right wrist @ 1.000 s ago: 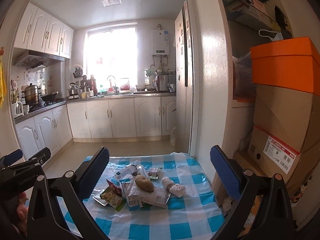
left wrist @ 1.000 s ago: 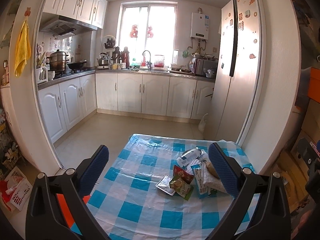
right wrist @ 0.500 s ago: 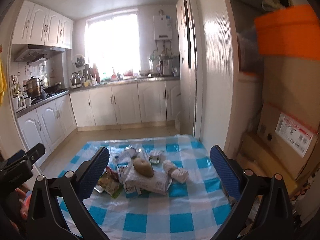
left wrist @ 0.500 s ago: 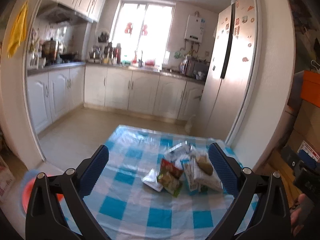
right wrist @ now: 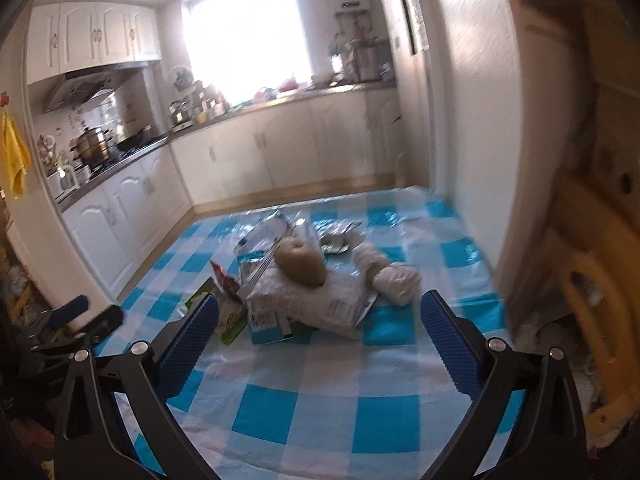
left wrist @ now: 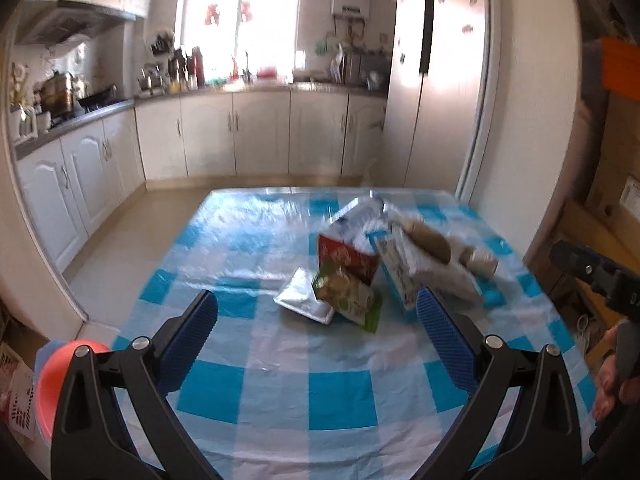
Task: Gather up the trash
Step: 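Grasp the potato with the right tool while the left tool grasps a green snack bag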
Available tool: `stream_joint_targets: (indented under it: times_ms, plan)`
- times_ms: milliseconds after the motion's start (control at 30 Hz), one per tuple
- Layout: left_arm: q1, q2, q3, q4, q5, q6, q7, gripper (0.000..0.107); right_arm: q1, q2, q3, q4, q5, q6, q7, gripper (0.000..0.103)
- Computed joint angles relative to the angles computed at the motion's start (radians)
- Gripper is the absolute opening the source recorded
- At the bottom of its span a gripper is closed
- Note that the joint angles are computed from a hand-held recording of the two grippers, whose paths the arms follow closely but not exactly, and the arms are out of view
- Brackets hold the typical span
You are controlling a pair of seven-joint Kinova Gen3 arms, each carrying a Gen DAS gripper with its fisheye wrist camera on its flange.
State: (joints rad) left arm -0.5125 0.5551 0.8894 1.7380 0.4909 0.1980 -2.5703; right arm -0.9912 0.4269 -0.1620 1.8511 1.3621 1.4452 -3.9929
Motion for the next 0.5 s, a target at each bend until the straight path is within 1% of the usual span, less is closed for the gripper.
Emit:
stream_joint_targets:
  times_ms: [100,133,200,233,267,300,333,433,500]
  plan:
    - [0.088,0.025,-0.089,-0.063,-0.009,0.047,0.026,0.1,0.054,-0.043,0.001,0.059,0.064,-0.116,-0.008,0.097]
    - [0.112,0.03,-0.114,-0.083,-0.009,0.062,0.03,0.1,0.061,-0.059,0.016,0.079,0.084,-0.157,-0.018,0.096]
    - [0.167,0.043,-0.18,-0.139,-0.005,0.126,0.038,0.1,0.111,-0.087,0.015,0.113,0.135,-0.238,-0.03,0.094]
    - [0.191,0.058,-0.205,-0.175,-0.017,0.167,0.051,0.1,0.142,-0.1,0.01,0.12,0.149,-0.279,-0.021,0.089]
    - [0.22,0.065,-0.24,-0.203,-0.012,0.2,0.05,0.1,0.183,-0.113,-0.006,0.133,0.177,-0.319,-0.02,0.081]
    - [0.254,0.071,-0.278,-0.232,-0.021,0.23,0.059,0.1,0.229,-0.122,-0.026,0.137,0.194,-0.36,-0.018,0.059]
    - [0.276,0.075,-0.303,-0.249,-0.023,0.249,0.059,0.1,0.275,-0.127,-0.039,0.144,0.221,-0.401,-0.028,0.054]
    - [0.327,0.094,-0.363,-0.295,-0.017,0.299,0.052,0.1,0.414,-0.137,-0.094,0.143,0.279,-0.523,-0.031,0.054]
    - [0.371,0.111,-0.415,-0.334,-0.02,0.342,0.062,0.1,0.495,-0.128,-0.134,0.128,0.314,-0.568,0.006,0.056]
